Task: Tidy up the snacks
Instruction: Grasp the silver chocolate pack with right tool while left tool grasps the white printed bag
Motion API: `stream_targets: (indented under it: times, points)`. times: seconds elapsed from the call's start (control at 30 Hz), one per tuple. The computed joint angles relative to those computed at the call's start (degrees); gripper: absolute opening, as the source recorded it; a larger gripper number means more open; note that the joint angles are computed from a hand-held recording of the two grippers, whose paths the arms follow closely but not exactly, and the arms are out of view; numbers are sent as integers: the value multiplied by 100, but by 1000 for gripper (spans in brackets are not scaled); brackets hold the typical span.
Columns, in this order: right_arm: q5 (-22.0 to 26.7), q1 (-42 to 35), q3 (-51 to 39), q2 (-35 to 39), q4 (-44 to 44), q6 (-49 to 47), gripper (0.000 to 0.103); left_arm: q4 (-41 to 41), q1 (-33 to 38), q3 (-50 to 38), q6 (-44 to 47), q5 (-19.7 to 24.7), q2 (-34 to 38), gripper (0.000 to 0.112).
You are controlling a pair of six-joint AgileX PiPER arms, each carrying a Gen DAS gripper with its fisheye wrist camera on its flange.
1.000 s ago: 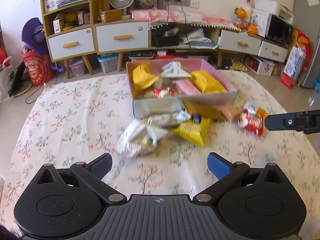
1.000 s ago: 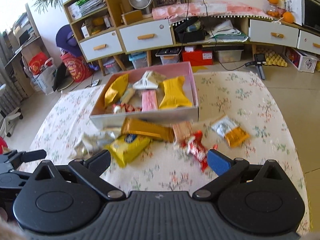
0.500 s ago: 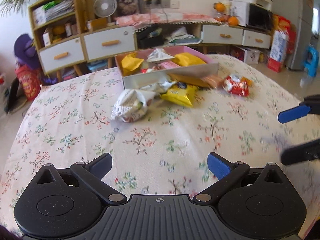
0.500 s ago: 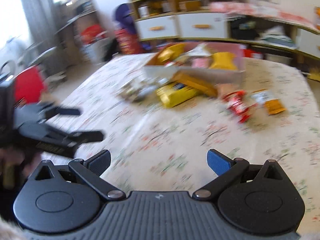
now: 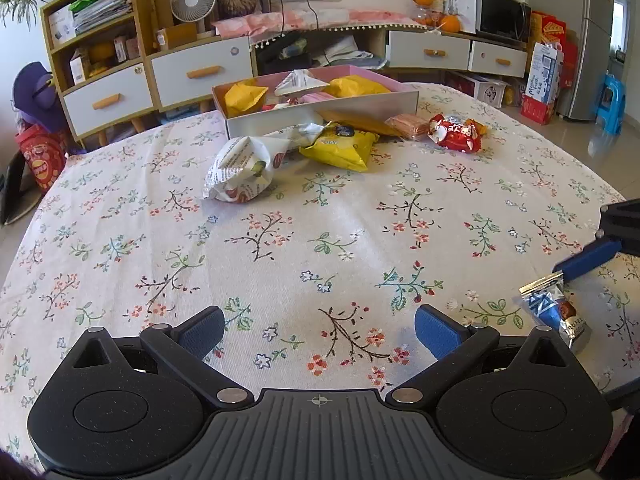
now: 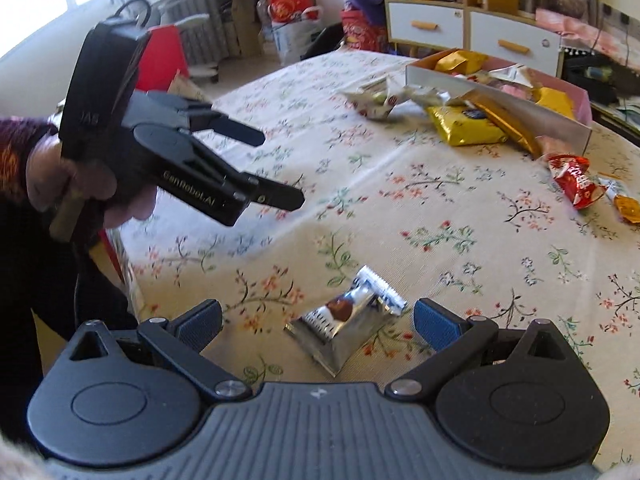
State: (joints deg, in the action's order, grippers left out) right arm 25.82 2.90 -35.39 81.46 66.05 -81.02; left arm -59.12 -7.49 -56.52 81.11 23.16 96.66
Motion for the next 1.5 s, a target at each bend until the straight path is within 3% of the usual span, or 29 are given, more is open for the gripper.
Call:
stream_targets:
  times: [0.17, 0.23, 0.4, 0.53, 0.6, 0.73, 0.8, 1.07, 1.4, 1.5]
  points:
    - [-450, 250, 46, 57, -283, -8, 95, -123, 13, -70, 23, -67, 105, 102]
    - [-519, 255, 68, 25, -207, -42, 89, -207, 19, -129, 61, -91, 170, 102]
    - [-590, 141, -19, 100, 62, -204, 60, -791, 24, -188, 546, -257, 344, 102]
    - [-567, 85, -77, 170, 227, -427, 52, -1097, -31, -347, 791, -392, 540, 102]
    - [-602, 98, -119, 208, 285, -515, 42, -1431, -77, -422, 1150, -494, 646, 102]
    - [-536, 49, -264, 325, 411, -570, 36, -2004, -157, -638, 1864, -640, 934, 102]
    - [-575, 82, -365, 384, 362, -441, 27, -2280, -135, -748, 2188, -575, 1056, 102]
    - [-620, 96, -766, 720, 266, -212, 22, -2868, -228, -1276, 3150, -737, 1472, 102]
    - [-584, 117, -1331, 1114, 60, 141, 21, -3061, -386, -2015, 3596, -1074, 1972, 102]
    - [-545, 70, -1481, 1183, 52, 219, 21, -2789, -405, -2267, 3312, -1117, 2124, 102]
